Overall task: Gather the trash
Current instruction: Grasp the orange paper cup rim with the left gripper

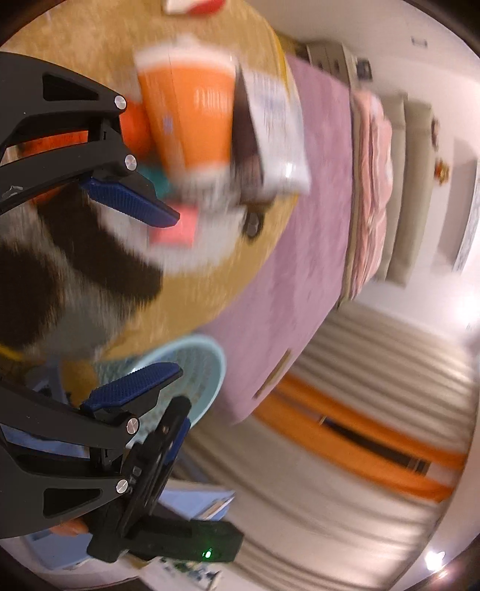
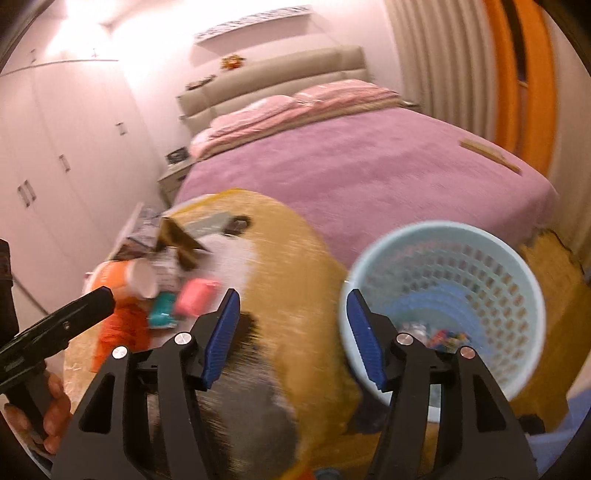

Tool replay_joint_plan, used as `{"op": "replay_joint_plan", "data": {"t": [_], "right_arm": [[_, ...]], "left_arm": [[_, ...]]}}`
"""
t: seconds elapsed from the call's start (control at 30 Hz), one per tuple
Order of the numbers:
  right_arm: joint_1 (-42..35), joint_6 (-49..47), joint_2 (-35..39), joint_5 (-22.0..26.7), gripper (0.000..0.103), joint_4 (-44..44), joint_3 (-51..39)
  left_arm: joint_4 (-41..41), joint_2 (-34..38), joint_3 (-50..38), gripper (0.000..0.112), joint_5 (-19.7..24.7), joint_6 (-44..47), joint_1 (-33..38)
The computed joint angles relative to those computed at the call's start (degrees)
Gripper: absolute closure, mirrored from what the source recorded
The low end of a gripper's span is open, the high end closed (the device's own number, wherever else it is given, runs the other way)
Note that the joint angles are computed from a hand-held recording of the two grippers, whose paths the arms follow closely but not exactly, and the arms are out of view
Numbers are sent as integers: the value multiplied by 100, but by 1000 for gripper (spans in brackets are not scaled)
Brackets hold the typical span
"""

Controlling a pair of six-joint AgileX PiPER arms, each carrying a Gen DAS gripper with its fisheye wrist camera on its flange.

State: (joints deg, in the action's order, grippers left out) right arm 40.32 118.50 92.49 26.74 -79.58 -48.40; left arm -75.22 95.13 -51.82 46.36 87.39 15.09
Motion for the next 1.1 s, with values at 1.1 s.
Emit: {"op": "replay_joint_plan", "data": {"t": [1.1], "right_arm": [[49,-8253,4676,1535,18,5107,-8225]], "left_arm": [[1139,1828,-2120,40,353,-1384,1267]]}}
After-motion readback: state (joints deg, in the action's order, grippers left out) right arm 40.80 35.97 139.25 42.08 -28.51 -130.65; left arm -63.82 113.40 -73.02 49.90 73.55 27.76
